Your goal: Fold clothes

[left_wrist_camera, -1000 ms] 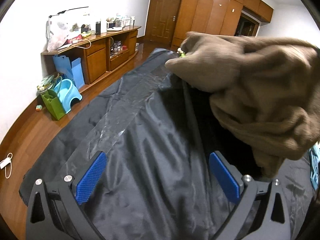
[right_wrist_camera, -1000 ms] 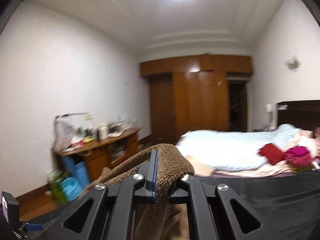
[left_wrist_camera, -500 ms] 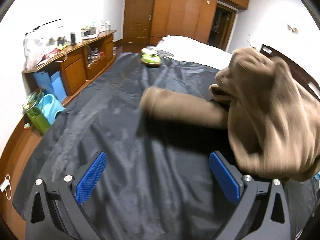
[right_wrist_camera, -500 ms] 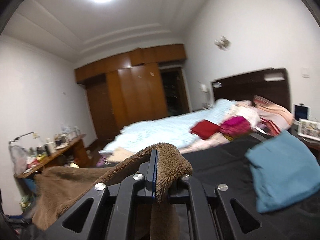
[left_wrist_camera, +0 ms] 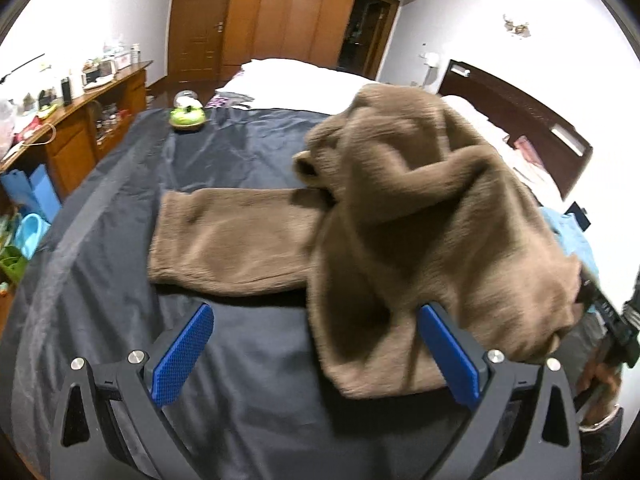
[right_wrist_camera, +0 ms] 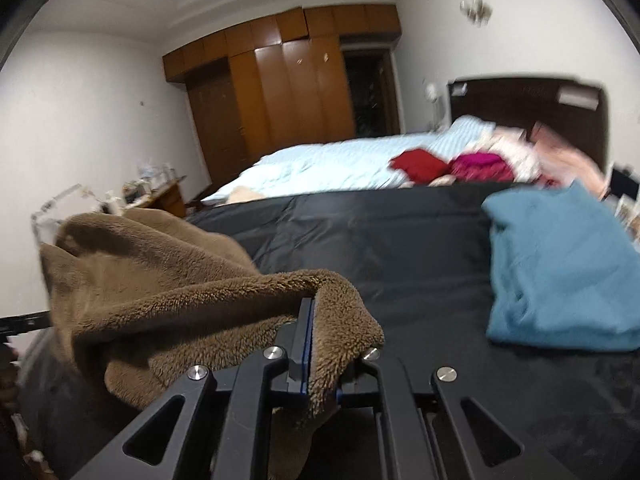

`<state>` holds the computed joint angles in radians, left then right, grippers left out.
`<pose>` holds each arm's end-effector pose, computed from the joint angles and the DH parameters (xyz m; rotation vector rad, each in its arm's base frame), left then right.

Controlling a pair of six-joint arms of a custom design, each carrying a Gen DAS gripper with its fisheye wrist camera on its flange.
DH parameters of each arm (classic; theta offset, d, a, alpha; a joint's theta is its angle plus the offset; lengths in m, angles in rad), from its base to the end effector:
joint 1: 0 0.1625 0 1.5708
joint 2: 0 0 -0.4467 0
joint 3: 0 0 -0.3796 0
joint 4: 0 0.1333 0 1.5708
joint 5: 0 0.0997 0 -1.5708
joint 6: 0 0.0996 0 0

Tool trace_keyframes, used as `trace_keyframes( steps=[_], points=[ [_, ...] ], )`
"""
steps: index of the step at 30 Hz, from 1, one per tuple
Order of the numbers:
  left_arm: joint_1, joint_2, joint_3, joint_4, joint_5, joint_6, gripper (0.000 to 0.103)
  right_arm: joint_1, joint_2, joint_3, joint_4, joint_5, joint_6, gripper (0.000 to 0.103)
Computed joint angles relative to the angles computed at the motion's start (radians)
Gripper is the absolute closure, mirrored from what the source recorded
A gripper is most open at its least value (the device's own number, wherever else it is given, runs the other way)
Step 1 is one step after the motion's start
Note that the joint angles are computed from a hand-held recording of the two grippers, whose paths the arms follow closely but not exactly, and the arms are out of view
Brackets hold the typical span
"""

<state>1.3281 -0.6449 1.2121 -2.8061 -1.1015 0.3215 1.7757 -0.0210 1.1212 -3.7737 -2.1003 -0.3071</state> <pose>-0.0216 -0.8295 0.2191 0.5017 2.4837 -0.8519 0.2319 -0.7080 -0.1163 0.2059 -2.2618 1.3449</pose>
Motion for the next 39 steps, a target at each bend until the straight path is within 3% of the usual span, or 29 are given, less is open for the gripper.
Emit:
trace_keyframes(
  steps=[5, 7, 8, 9, 11, 14, 19, 24, 31, 36, 39],
  points=[
    [-0.021, 0.005, 0.023, 0.011, -0.031, 0.020, 0.000, -0.070, -0.171, 0.193, 0.065, 0.150, 0.058, 0.088],
    [-0.028, 0.000, 0.044, 0.015, -0.073, 0.046, 0.000, -0.104, -0.223, 0.233, 0.100, 0.201, 0.043, 0.063],
    [-0.031, -0.002, 0.053, 0.017, -0.094, 0.059, 0.000, -0.117, -0.262, 0.271, 0.103, 0.219, 0.032, 0.028],
    [-0.034, -0.004, 0.064, 0.018, -0.113, 0.073, 0.000, -0.127, -0.309, 0.320, 0.096, 0.233, 0.020, 0.012],
    [-0.041, -0.011, 0.090, 0.016, -0.151, 0.104, 0.000, -0.143, -0.363, 0.366, 0.082, 0.250, -0.015, 0.012],
    [-0.053, -0.020, 0.127, 0.001, -0.178, 0.135, 0.000, -0.147, -0.414, 0.384, 0.083, 0.217, -0.054, 0.012],
    [-0.046, -0.039, 0.151, -0.015, -0.209, 0.138, 0.000, -0.128, -0.435, 0.350, 0.017, 0.217, -0.144, 0.012],
    [-0.011, -0.067, 0.151, -0.031, -0.218, 0.125, 0.000, -0.102, -0.445, 0.251, 0.138, 0.297, -0.209, 0.012],
    [0.028, -0.119, 0.188, -0.100, -0.148, 0.112, 0.000, -0.030, -0.236, -0.154, 0.524, 0.274, -0.317, 0.012],
    [0.064, -0.155, 0.201, -0.144, -0.139, 0.057, 0.000, 0.027, -0.028, -0.351, 0.569, 0.215, -0.490, 0.012],
    [0.083, -0.169, 0.198, -0.149, -0.132, 0.026, 0.000, 0.042, 0.097, -0.524, 0.648, 0.174, -0.553, 0.012]
  ],
)
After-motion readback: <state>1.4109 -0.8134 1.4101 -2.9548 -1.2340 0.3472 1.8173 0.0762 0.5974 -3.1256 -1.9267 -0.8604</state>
